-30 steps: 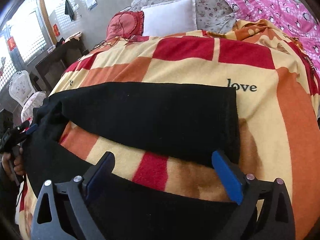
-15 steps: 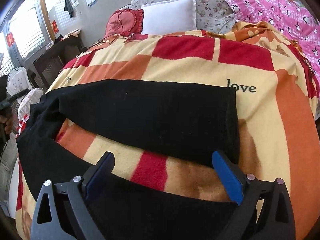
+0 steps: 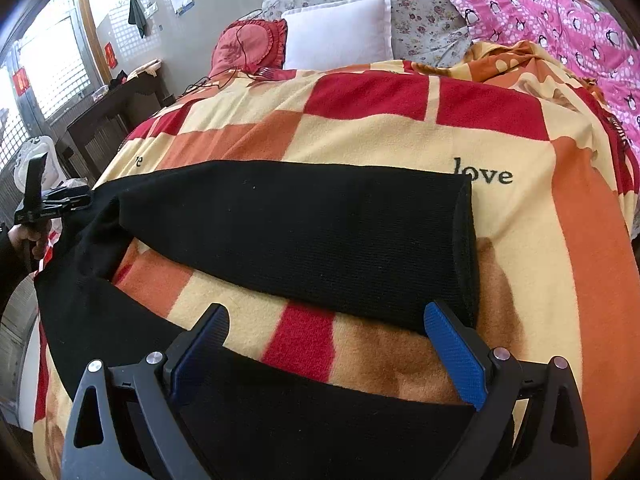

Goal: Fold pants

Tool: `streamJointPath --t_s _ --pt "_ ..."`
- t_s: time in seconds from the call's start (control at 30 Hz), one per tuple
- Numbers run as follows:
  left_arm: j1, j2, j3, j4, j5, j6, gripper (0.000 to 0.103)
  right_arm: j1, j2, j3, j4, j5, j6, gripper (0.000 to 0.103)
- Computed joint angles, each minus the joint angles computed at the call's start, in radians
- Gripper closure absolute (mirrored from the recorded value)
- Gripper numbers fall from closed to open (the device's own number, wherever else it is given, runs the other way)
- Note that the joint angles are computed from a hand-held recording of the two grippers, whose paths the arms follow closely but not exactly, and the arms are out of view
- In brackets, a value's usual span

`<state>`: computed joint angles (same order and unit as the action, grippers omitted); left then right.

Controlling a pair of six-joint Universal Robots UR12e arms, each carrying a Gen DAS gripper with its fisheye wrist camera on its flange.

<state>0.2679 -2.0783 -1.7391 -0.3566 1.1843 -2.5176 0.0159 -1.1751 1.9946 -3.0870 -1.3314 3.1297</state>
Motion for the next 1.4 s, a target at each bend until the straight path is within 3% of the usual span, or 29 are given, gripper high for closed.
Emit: streamJointPath --t_s 0.17,0.27,0.3,0.37,0.67,0.73,0.8,0.87,0.97,1.03,1.1,1.13,1.27,1.4 --pt "0.006 -0.008 -0.011 0.037 -0.012 -0.041 0.037 -0.008 0.0 0.003 -0.009 0.026 0.011 0.003" --pt "0.005 -0.008 -0.011 0.052 -0.011 -0.053 0.055 -0.011 0.001 0.005 -0.014 0.037 0.018 0.003" --pt "0.003 -0.006 -0.013 0.062 0.002 -0.054 0.074 -0.011 0.001 0.005 -0.014 0.037 0.018 0.003" --pt "0.006 0.002 -0.011 0.03 0.0 -0.056 0.093 -0.011 0.001 0.005 -0.014 0.036 0.017 0.003" --pt "0.003 0.076 -0.1 0.198 0.014 -0.072 0.095 -0.007 0.0 0.003 -0.009 0.021 0.007 0.003" --pt "-0.009 0.086 -0.107 0.251 0.061 -0.081 0.095 -0.015 -0.017 -0.01 0.064 0.051 0.009 0.005" --pt "-0.026 0.086 -0.107 0.321 0.121 -0.094 0.095 -0.05 -0.047 -0.023 0.124 0.154 0.05 0.01" --pt "-0.048 0.074 -0.103 0.399 0.194 -0.106 0.095 -0.065 -0.067 -0.026 0.071 0.112 0.131 0.008" --pt "-0.068 0.059 -0.095 0.442 0.259 -0.138 0.095 -0.079 -0.072 -0.074 0.149 0.03 0.216 0.009" --pt "-0.087 0.045 -0.089 0.467 0.323 -0.141 0.095 -0.092 -0.053 -0.116 0.228 0.043 0.221 0.016" --pt "-0.094 0.039 -0.089 0.474 0.357 -0.138 0.095 -0.1 -0.033 -0.14 0.263 0.068 0.237 0.041" --pt "-0.095 0.038 -0.089 0.469 0.365 -0.139 0.095 -0.105 -0.02 -0.151 0.271 0.076 0.257 0.046" --pt "-0.08 0.043 -0.095 0.449 0.321 -0.181 0.095 -0.107 0.024 -0.191 0.31 0.059 0.273 0.058" --pt "-0.074 0.04 -0.105 0.495 0.299 -0.191 0.095 -0.105 0.05 -0.212 0.313 0.061 0.245 0.064"
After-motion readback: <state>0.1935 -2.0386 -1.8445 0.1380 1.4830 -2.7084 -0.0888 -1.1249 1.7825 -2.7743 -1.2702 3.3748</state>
